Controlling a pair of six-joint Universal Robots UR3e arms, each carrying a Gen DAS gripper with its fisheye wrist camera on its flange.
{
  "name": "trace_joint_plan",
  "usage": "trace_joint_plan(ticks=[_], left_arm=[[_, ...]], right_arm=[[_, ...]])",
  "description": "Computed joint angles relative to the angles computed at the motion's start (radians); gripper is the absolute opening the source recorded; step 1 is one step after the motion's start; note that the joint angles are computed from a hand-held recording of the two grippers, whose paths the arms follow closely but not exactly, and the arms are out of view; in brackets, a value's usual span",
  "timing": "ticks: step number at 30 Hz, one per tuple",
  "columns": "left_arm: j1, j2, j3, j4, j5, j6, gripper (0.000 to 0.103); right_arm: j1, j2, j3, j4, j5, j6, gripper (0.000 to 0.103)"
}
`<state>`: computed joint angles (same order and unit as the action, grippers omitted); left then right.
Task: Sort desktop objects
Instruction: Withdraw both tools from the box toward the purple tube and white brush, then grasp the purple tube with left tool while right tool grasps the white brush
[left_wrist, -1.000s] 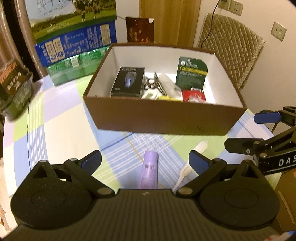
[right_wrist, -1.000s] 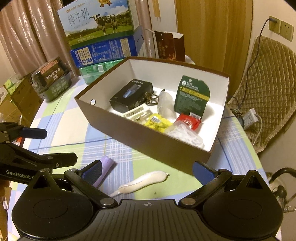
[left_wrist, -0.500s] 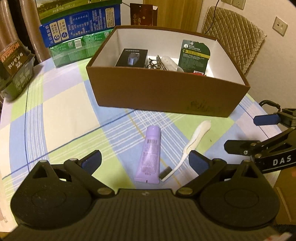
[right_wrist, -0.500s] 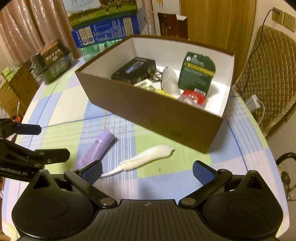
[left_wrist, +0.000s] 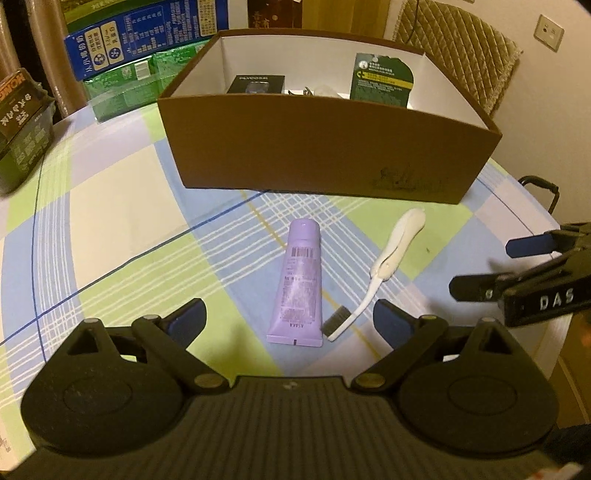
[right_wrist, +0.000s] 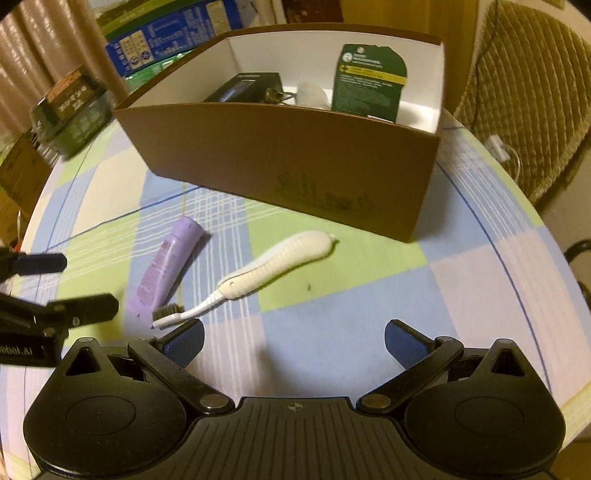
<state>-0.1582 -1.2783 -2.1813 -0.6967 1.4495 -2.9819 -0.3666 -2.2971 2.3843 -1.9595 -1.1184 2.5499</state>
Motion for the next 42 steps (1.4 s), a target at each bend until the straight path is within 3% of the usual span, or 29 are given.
trace_joint_plan(ticks=[14,26,28,32,33,34,36,42], left_arm=[[0.004,-0.134,-0.01,0.111,-0.029,0.058,0.092],[-0.008,-0.329,0.073,0.21,-0.03,0.113,0.081],[-0.005,-0.352,0.086,0.218,-0.041,0.122,0.072],[-0.016,-0.397,0.111,0.233,-0.037,0.136,0.067],[-0.019,-0.403,0.11,0.241,-0.033,0.142,0.06],[-0.02,-0.407,0.11,0.243,-0.031,0.148,0.046],[-0.002,-0.402,0.103,0.227,-0.051,0.154,0.031],[0.074,-0.327,0.017,0.238,-0.056,0.135,0.031]], right_arm=[[-0.027,0.052,0.057,-0.123,-0.04,0.082,0.101],[-0.071,0.084,0.083,-0.197,-0.076,0.13,0.101],[-0.065,0.083,0.081,-0.198,-0.078,0.137,0.101],[-0.042,0.101,0.077,-0.221,-0.082,0.154,0.101],[-0.034,0.106,0.077,-0.229,-0.082,0.16,0.101],[-0.024,0.114,0.076,-0.241,-0.081,0.169,0.101],[-0.001,0.135,0.071,-0.264,-0.074,0.186,0.101],[0.118,0.228,0.056,-0.377,-0.073,0.24,0.101]])
